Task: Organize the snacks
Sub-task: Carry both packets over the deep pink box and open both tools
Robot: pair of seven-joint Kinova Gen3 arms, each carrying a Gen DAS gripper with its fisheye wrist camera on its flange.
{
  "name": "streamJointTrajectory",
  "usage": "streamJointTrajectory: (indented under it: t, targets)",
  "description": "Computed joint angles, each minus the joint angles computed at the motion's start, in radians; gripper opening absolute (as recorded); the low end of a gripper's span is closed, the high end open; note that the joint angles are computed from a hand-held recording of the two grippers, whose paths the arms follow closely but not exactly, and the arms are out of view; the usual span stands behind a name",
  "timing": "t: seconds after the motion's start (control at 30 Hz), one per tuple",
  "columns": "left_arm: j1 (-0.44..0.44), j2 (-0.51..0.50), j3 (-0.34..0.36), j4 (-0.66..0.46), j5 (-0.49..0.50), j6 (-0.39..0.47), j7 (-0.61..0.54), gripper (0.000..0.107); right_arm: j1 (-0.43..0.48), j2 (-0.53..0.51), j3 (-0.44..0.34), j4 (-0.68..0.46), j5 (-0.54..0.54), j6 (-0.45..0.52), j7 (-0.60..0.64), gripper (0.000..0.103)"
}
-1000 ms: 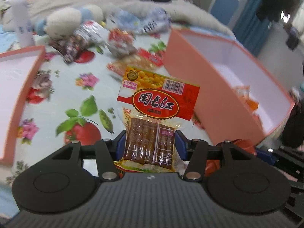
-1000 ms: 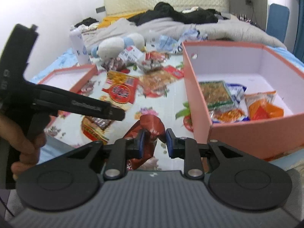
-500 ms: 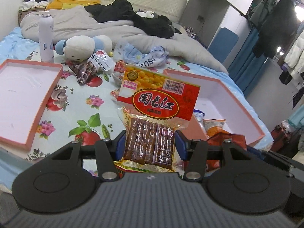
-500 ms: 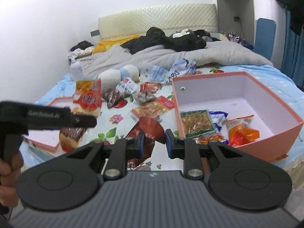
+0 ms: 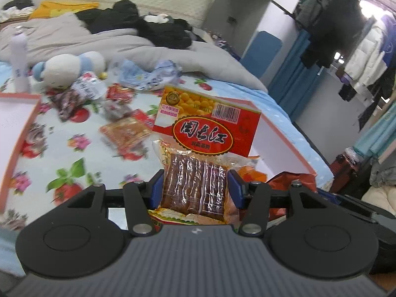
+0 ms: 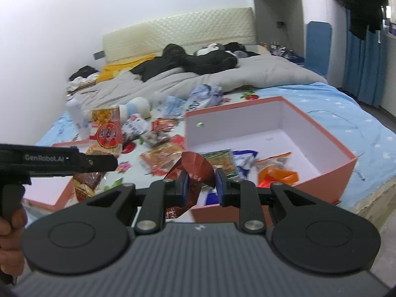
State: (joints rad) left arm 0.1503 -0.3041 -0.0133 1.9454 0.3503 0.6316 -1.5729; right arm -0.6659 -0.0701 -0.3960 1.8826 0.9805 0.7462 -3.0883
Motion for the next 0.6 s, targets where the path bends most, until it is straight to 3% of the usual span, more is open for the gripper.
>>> streamJointTrajectory:
  t: [0.13, 0.33, 0.6]
  targets:
    - [0.041, 0.089, -0.010, -0.047, 0.061, -0.034, -0.064, 0.059, 0.028, 0.018, 0.033, 0.004, 0.015, -0.031, -0.005, 0.026]
    - [0.034, 0.228, 0.020, -0.141, 0.161, -0.035, -0.159, 0.059, 0.056, 0.059, 0.088, -0.002, 0.057, -0.074, -0.024, 0.026]
    - [-0.013, 0.401, 0.106, -0.292, 0.091, -0.043, -0.143, 0.059, 0.100, 0.112, 0.172, -0.003, 0.078, -0.179, -0.028, 0.026]
